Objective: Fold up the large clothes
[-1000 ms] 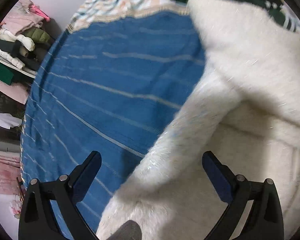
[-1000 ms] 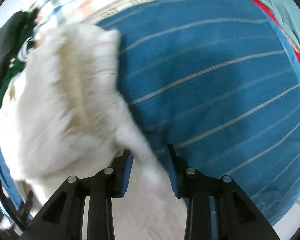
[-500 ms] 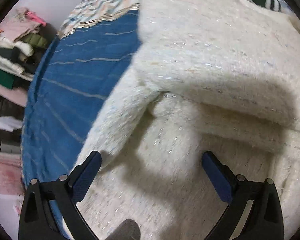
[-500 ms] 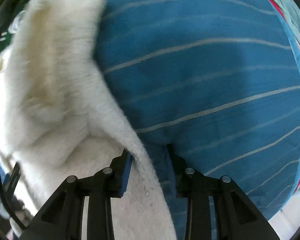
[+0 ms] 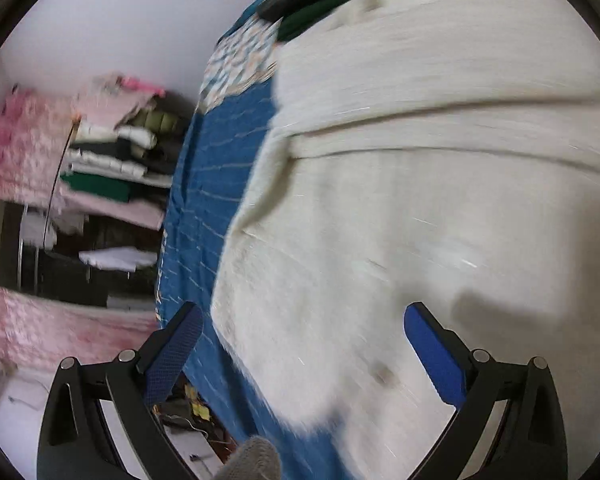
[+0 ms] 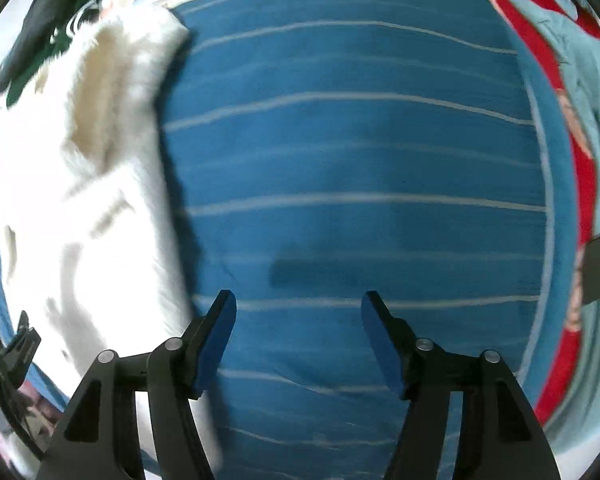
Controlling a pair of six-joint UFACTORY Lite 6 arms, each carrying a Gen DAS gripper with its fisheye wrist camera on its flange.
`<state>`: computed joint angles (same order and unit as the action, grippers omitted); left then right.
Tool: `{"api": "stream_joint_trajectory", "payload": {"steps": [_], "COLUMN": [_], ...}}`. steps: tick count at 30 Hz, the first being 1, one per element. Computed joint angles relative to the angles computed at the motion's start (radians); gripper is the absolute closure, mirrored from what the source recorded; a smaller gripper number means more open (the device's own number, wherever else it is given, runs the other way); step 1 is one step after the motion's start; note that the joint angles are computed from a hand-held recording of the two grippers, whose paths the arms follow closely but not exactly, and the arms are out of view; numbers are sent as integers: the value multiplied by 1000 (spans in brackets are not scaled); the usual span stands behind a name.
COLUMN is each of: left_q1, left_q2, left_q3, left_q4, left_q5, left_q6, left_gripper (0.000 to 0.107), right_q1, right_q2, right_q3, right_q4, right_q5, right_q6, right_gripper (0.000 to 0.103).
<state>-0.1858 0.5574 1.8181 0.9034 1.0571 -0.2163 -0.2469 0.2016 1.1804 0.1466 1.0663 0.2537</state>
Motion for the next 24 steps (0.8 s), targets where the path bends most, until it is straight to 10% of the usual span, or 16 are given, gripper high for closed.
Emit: {"api": "stream_joint_trajectory", "payload": {"steps": [10,18,22,24], "left_q1": [-538,-468,-247,-205], "left_q2": [-333,-159,-143,-152], "left_q3": [-422,-450,-272,-233], "left_q4": [-170,-71,-191,-200], "left_q5": [197,124,26,8], "left_q6": [-175,-361,-248,-212], "left_gripper": [4,7,91,94], "right_q1": [-577,-813,-720,-694], "right_q2": [-338,-253,-46,11], "right_q3": [-301,-223,-61,-26], "right_q4": [-147,-174,11,118], "right_q5": [140,153,132,136], "right_q6": [-399,-549,-594,-659], "right_gripper": [36,36,36,21]}}
